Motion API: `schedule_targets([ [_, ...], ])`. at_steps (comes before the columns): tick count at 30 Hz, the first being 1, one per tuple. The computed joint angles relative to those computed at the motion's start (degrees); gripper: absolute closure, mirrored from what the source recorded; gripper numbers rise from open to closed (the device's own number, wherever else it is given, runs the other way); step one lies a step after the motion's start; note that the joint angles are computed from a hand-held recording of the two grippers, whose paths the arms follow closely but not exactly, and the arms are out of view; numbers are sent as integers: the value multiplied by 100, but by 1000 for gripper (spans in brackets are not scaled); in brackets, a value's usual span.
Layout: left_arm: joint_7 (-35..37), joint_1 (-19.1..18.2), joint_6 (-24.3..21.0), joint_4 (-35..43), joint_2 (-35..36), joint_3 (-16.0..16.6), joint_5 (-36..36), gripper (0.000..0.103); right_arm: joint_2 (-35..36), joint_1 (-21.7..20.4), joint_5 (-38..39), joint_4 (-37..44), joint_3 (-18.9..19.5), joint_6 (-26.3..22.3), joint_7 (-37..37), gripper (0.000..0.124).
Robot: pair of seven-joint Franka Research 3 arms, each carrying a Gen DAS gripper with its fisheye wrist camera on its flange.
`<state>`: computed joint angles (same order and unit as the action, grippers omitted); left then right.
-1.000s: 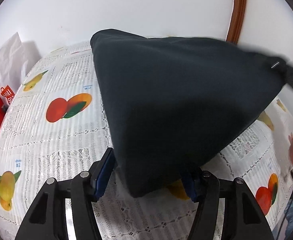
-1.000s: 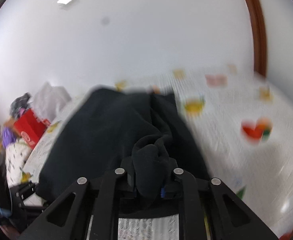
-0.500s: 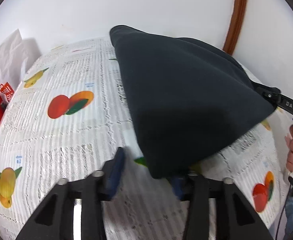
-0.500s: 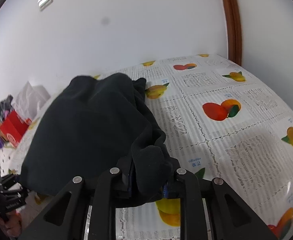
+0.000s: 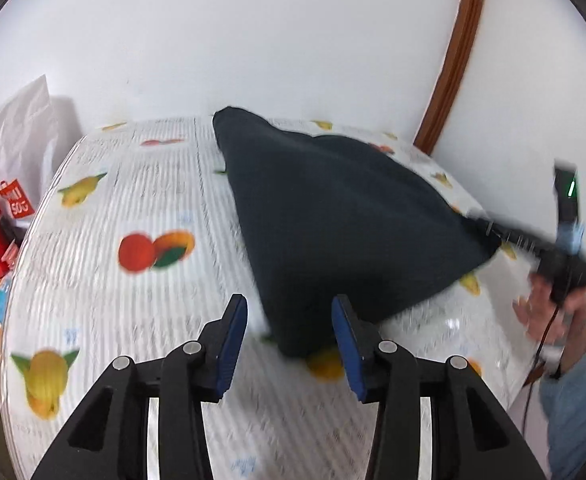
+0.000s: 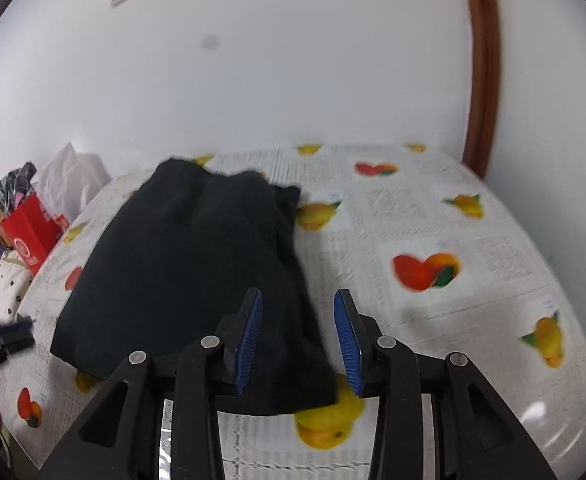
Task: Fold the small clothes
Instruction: 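Open the right gripper and release the folded sweatshirt edge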
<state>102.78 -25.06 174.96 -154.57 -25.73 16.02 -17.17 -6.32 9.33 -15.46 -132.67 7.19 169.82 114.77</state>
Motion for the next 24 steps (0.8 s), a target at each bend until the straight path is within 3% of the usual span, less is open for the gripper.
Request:
schedule_targets([
  [2,15,-83,-122,322,357,65,-79,62,117,-22,-227,24,64,-323,184,87],
  [5,-153,416,-302,613,838,-452,64,61,-29,20,-514,-198,15,-261,256,87],
  [11,917,166,-674,811,982,-196,-932,55,-50,187,384,213,-164,-500,-824,85],
  [13,1114,244,-496,913,975,-295,-1094,55,234,208,547,675,-185,-602,-998,85],
  [15,1028,560,-423,1087,1083,-580,-968,55,590,283,765,1214,-232,-779,-1163,85],
  [18,1107,779,-603,1503,1386,-723,-1105,55,1265,440,1161,2173,-338,-1084,-1564,85],
  [21,957,1130,-706,1818,1743,-1028,-913,55,2100,543,1425,3354,-430,-1685,-1751,85],
  [24,1780,1066,-870,2017,1949,-1008,-1808,55,2806,576,1836,4347,-459,-2274,-2077,85],
])
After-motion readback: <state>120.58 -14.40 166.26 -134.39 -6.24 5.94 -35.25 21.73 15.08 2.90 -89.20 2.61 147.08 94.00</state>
